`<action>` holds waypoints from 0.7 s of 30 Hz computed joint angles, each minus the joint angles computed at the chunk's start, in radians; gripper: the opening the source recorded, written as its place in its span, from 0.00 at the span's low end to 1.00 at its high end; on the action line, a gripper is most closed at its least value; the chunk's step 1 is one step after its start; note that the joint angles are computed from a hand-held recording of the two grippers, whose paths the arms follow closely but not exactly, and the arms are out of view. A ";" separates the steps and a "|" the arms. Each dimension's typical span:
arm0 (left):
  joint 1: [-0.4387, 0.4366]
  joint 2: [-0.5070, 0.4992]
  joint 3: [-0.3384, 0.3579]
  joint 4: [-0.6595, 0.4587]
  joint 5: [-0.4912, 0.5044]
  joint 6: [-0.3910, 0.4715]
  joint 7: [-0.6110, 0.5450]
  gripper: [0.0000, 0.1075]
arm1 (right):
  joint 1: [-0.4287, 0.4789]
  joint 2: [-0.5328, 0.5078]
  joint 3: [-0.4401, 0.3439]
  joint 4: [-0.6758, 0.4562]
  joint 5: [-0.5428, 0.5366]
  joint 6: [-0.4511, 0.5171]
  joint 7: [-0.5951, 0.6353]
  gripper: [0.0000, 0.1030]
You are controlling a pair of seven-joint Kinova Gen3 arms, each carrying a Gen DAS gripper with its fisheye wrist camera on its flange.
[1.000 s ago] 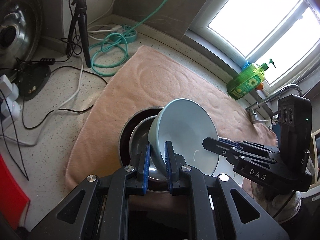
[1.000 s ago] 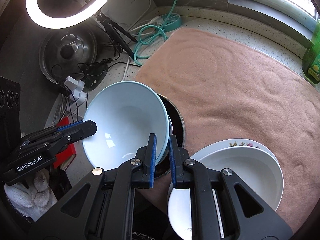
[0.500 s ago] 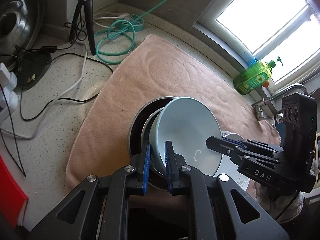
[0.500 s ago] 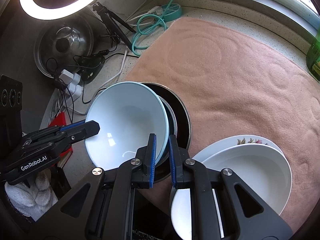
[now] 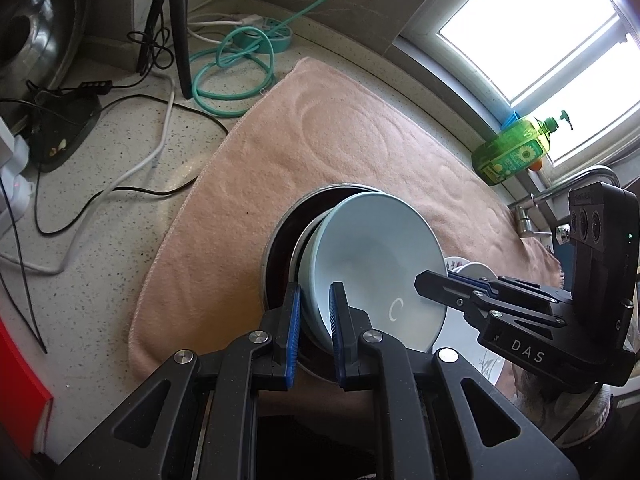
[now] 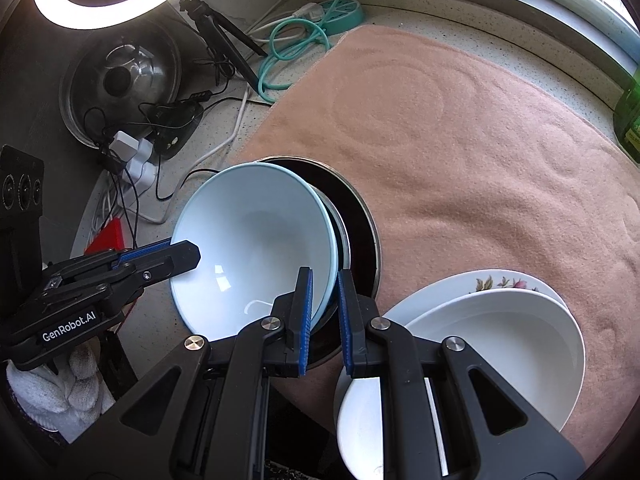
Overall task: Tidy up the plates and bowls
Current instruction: 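Lower the light blue bowl into the red-bottomed bowl and open both tools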
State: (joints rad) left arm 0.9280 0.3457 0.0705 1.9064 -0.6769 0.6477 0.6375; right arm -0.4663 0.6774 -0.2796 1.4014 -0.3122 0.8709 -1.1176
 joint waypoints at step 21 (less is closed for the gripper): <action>0.019 -0.020 0.007 -0.021 -0.023 0.094 0.026 0.41 | 0.061 -0.052 -0.036 0.045 -0.074 -0.059 0.062 0.62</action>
